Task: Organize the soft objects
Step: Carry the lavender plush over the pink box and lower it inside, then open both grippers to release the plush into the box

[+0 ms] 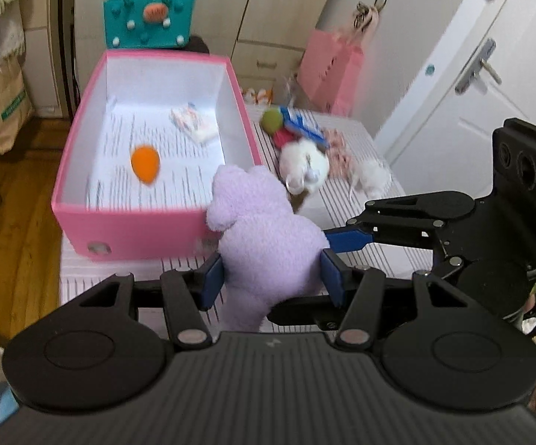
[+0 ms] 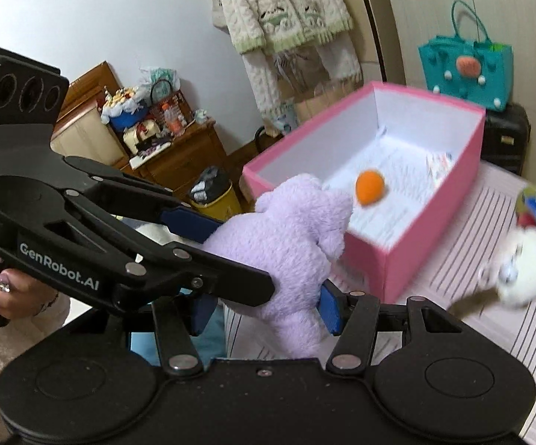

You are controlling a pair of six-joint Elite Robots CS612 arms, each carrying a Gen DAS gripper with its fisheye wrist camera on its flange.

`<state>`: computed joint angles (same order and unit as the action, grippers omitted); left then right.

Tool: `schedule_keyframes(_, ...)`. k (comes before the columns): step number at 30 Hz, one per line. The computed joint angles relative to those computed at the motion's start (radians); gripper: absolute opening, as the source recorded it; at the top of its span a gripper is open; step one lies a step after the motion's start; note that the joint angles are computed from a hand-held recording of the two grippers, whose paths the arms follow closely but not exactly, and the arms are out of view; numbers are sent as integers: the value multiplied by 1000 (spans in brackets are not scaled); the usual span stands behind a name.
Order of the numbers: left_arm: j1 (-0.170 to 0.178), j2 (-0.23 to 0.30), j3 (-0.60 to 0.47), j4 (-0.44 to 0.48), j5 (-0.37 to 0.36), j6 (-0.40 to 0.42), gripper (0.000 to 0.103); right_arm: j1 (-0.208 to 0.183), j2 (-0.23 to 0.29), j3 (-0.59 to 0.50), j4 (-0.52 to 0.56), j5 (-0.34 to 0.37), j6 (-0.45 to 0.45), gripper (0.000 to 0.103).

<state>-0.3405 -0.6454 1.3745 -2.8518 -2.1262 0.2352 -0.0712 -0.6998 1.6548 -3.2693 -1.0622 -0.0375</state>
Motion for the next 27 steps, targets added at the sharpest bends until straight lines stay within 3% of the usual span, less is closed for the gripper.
schedule_keyframes(9,3,107,-181,-67,-9,-69,53,-1,55,-144,16,-84,-25,62)
schedule_keyframes(14,4,181,-316,-31,-7,-145,54,-15,104,-253,99,-68,-15,62)
schedule_keyframes(18,1,255,-445,-3,13,-176,54,-15,155,-349,144,-107,-51,62)
schedule_keyframes(21,1,324,-571,72,25,-203,53,-22,203,-441,215,-102,-64,62)
schedule_keyframes(27,-2,437,-785,223,65,-220,52,-14,284,-587,302,-166,-177,62)
